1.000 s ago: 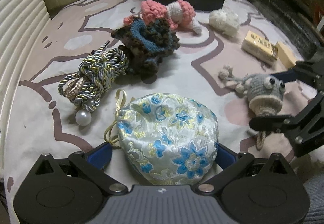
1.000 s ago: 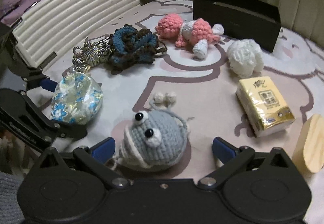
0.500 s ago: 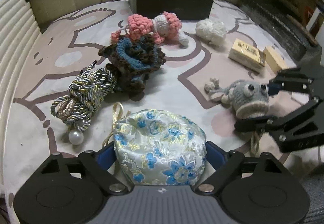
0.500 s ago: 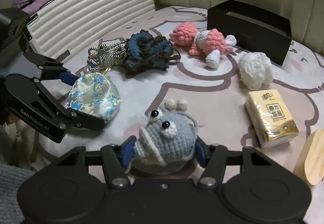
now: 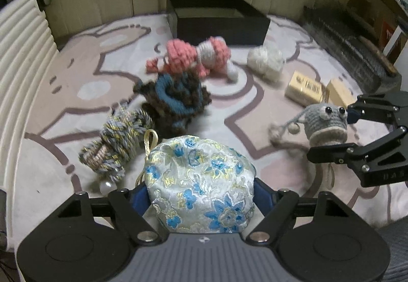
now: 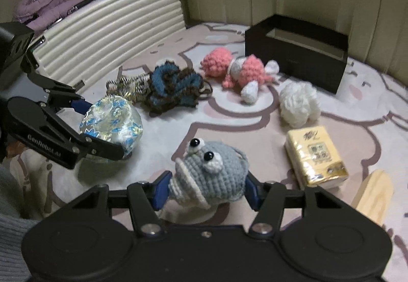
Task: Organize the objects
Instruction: 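Close the left tool on the floral pouch while the right tool grips the grey fish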
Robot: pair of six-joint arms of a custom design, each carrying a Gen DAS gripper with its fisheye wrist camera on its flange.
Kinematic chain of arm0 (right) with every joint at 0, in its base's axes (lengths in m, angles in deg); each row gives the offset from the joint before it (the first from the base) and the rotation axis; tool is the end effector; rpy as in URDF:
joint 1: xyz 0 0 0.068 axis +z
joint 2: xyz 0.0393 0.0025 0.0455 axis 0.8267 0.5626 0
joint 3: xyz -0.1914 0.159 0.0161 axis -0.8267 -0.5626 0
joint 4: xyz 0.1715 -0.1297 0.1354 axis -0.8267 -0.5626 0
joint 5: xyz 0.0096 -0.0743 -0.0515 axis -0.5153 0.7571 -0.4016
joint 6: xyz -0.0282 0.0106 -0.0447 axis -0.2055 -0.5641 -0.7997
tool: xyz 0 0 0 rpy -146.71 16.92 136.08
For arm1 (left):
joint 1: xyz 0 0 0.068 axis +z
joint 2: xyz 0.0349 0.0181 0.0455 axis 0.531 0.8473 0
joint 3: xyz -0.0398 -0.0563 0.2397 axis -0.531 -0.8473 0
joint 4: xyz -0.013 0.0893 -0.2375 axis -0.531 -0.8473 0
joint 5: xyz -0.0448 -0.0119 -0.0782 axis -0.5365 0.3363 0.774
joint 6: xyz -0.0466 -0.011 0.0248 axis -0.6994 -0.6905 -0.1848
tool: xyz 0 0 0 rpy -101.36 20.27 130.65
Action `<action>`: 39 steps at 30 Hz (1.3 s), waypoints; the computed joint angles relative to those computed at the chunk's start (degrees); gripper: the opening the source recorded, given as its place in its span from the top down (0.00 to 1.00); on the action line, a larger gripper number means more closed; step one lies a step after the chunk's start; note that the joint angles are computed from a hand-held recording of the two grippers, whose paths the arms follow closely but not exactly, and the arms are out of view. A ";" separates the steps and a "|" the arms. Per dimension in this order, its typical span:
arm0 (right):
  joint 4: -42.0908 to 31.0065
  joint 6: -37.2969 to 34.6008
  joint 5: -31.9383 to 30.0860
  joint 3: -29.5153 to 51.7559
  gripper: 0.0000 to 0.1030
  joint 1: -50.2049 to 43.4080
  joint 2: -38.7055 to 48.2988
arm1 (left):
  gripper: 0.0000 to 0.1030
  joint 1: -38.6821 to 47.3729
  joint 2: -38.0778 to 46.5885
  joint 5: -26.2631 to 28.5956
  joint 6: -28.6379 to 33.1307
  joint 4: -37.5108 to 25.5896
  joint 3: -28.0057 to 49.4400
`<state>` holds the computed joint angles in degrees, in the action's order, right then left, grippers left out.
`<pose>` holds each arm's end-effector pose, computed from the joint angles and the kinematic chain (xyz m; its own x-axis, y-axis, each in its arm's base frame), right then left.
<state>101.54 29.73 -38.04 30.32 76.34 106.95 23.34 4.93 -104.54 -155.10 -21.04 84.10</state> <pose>0.3406 0.1338 0.0985 -0.7242 0.0320 -0.6888 -0.2580 0.9138 0.3138 0.2722 -0.0231 0.1471 -0.1902 -0.8259 -0.5307 -0.9635 0.2607 -0.0604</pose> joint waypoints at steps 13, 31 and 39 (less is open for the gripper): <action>-4.77 -0.71 4.35 -4.49 0.42 -2.93 -14.57 | 0.22 -2.04 -4.11 -4.35 1.53 -15.18 11.29; -27.04 1.96 15.09 -4.01 0.42 -1.10 -34.11 | 0.22 -7.64 -1.10 -7.80 -7.09 -32.17 28.35; -34.67 6.16 19.38 -0.50 0.42 0.08 -36.97 | 0.22 -8.42 2.57 -9.95 -7.02 -40.88 40.03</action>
